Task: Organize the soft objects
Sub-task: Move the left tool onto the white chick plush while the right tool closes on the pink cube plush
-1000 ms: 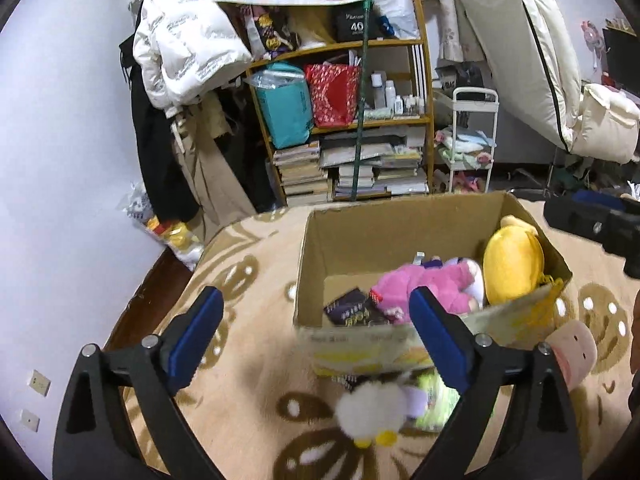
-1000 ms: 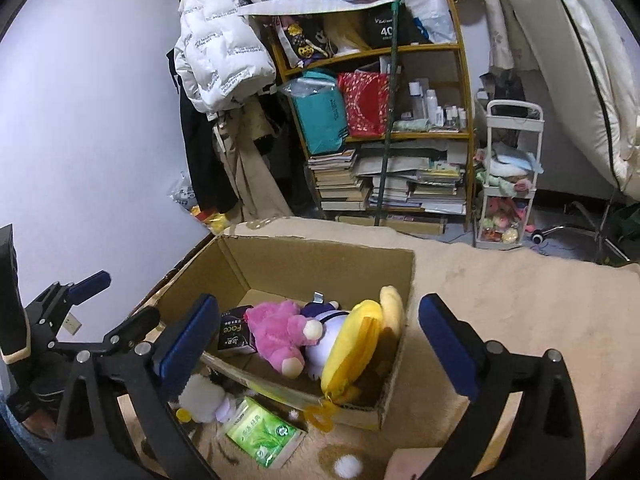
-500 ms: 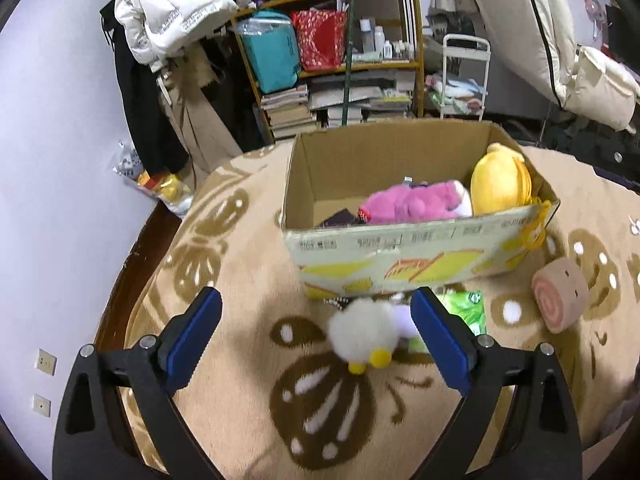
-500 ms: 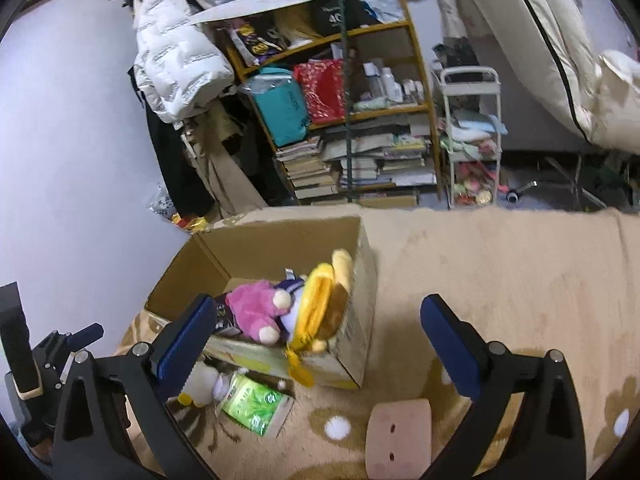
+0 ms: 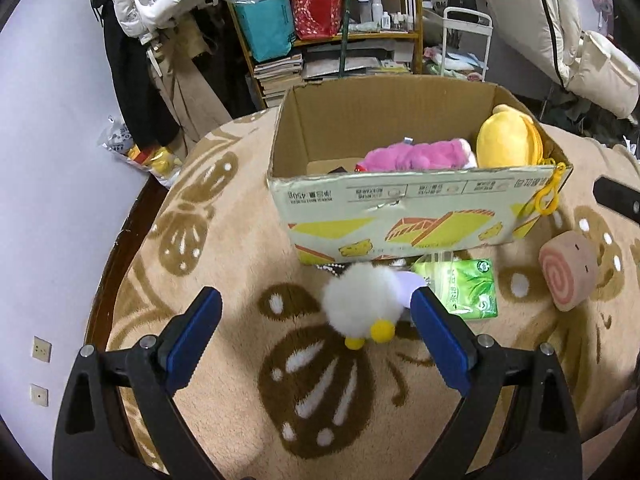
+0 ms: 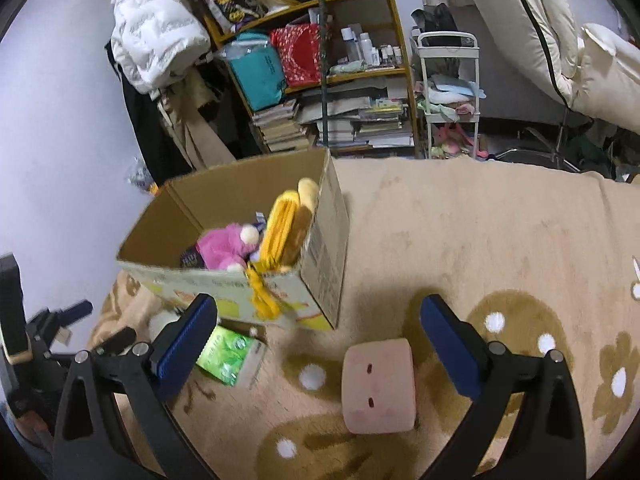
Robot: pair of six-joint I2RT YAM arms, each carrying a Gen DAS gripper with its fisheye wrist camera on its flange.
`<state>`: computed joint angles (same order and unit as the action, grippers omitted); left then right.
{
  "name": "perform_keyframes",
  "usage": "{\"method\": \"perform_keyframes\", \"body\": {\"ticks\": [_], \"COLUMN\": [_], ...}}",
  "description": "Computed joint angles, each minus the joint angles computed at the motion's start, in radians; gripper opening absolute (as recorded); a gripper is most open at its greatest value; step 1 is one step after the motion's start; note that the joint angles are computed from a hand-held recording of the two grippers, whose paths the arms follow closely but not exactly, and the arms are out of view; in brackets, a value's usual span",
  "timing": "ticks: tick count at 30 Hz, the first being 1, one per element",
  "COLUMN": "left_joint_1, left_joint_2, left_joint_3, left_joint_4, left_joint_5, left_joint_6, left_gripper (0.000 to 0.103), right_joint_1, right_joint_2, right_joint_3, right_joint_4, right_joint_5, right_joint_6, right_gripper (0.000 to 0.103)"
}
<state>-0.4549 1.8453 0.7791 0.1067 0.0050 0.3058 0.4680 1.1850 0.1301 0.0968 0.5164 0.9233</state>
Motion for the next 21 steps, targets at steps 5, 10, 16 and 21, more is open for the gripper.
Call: {"method": "perform_keyframes", "body": {"ticks": [5, 10, 16, 21], "left_joint_1": [-0.006, -0.006, -0.031, -0.048], "left_joint_2": [0.031, 0.078, 0.155, 0.213], "left_joint_3": [0.019, 0.060, 0.091, 0.135], "left_joint_4": [-0.002, -0.030, 0.004, -0.013], "left_joint_5": [-0.013, -0.013, -0.059, -0.077], "left_joint_6": [0.010, 0.009, -0.005, -0.002], "left_gripper": [0.094, 0.094, 0.094, 0.094], "right_joint_1": [-0.004, -0.037, -0.086, -0.121], "right_joint_2": [0.104, 0.236, 0.379, 0.469], "right_joint_3": [-0.014, -0.008, -0.005, 0.012], "right_joint_4": [0.087, 0.178, 0.288, 0.342], "right_joint_5": [-0.034, -0.076, -0.142, -0.174], "right_joint_6": [0.021, 0.000, -0.018, -0.041], "right_gripper": [0.103, 0.103, 0.103, 0.103]}}
